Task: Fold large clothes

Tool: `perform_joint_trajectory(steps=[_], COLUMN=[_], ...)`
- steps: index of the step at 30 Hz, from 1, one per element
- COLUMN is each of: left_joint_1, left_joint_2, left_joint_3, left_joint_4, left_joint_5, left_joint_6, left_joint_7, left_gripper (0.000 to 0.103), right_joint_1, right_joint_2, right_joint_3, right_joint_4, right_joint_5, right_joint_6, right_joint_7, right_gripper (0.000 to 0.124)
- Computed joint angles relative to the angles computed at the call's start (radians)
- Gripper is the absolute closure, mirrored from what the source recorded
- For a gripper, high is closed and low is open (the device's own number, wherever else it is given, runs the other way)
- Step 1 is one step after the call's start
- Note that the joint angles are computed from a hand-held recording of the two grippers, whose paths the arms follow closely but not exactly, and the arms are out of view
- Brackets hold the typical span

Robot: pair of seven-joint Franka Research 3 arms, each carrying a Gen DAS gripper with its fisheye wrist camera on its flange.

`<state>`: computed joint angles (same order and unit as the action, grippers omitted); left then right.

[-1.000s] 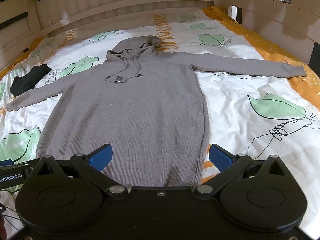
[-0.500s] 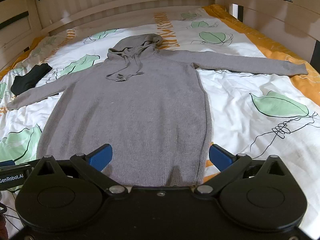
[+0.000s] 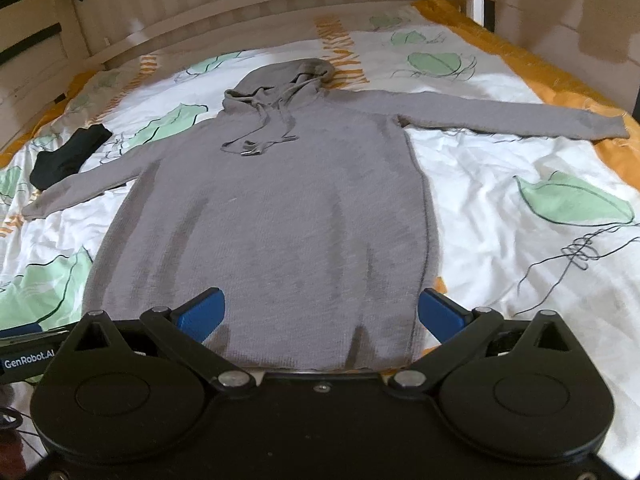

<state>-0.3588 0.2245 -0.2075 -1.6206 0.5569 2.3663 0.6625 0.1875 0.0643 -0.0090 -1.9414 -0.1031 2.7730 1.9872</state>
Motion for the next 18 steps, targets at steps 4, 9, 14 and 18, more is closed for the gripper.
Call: perform_joint_trajectory(steps=[4,9,14,18], left_joint_1=[0.031,0.071,0.097,0.129], left_joint_2=[-0.003,0.024,0.084,0.154], left_joint_3=[-0.002,-0.002,0.019,0.039], left_joint_4=[-0.028,-0.021,0.063,0.166], left_joint_5=[-0.062,-0.16,-0.194,-0.226], left_joint_6=[0.084,0.167,0.169,0.16], left_joint_7=[0.028,0.099,0.173,0.219], left_gripper=[0.015,0.015,0.015,0.015], right_joint_1=[-0.004,-0.001,-0.007,-0.014], right_joint_2=[0.024,0.076,0.161,0.257], right_joint_3=[0.004,0.0,0.003,0.009], right_joint_4=[0.026,0.094,0.216,0.358], right_joint_5=[0.06,0.096,0.173,0.231], right_joint_6=[-0.011,-0.052,-0.13,-0.204], right_joint_7=[-0.043,-0.081,-0.153,-0.215], right_gripper=[0.022,0.022,0.022,0.022])
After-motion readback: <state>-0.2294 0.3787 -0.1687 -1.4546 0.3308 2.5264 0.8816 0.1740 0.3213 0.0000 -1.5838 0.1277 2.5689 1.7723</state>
